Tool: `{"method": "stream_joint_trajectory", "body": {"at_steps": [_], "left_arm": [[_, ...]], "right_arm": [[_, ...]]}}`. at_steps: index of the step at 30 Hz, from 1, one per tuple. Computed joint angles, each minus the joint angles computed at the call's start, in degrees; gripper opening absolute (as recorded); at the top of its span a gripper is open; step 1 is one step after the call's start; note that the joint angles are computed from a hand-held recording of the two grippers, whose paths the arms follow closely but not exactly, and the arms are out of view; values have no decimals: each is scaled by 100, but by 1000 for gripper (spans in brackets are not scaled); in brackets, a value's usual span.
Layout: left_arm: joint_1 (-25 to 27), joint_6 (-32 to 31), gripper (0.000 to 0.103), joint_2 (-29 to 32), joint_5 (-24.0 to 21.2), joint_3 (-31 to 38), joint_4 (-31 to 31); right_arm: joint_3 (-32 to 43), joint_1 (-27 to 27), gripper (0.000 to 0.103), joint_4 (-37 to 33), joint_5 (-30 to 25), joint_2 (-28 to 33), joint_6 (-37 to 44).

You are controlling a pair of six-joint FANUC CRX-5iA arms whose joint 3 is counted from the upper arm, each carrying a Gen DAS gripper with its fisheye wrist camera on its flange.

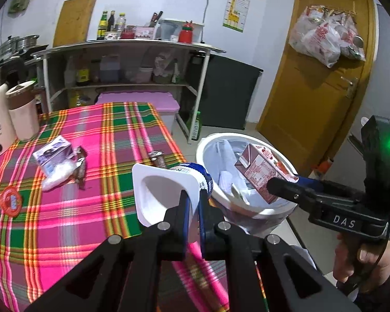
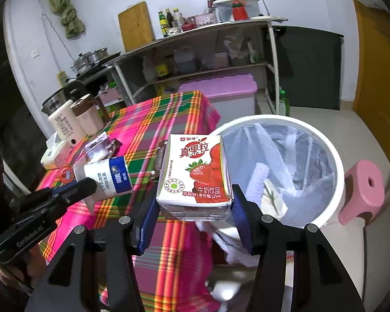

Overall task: Collect trash
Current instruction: 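Carry both items over the trash bin and open both tools to drop them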

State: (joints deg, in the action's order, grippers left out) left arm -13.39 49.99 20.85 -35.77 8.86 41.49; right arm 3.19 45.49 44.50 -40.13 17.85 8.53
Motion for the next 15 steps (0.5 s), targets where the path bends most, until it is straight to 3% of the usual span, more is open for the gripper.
{"method": "stream_joint_trajectory", "body": {"at_steps": [15], "left_arm": [[-350,-81,7,603,-418,827,-83]], "right_arm": [[-544,-216,54,38,-191,-336,-498]]}}
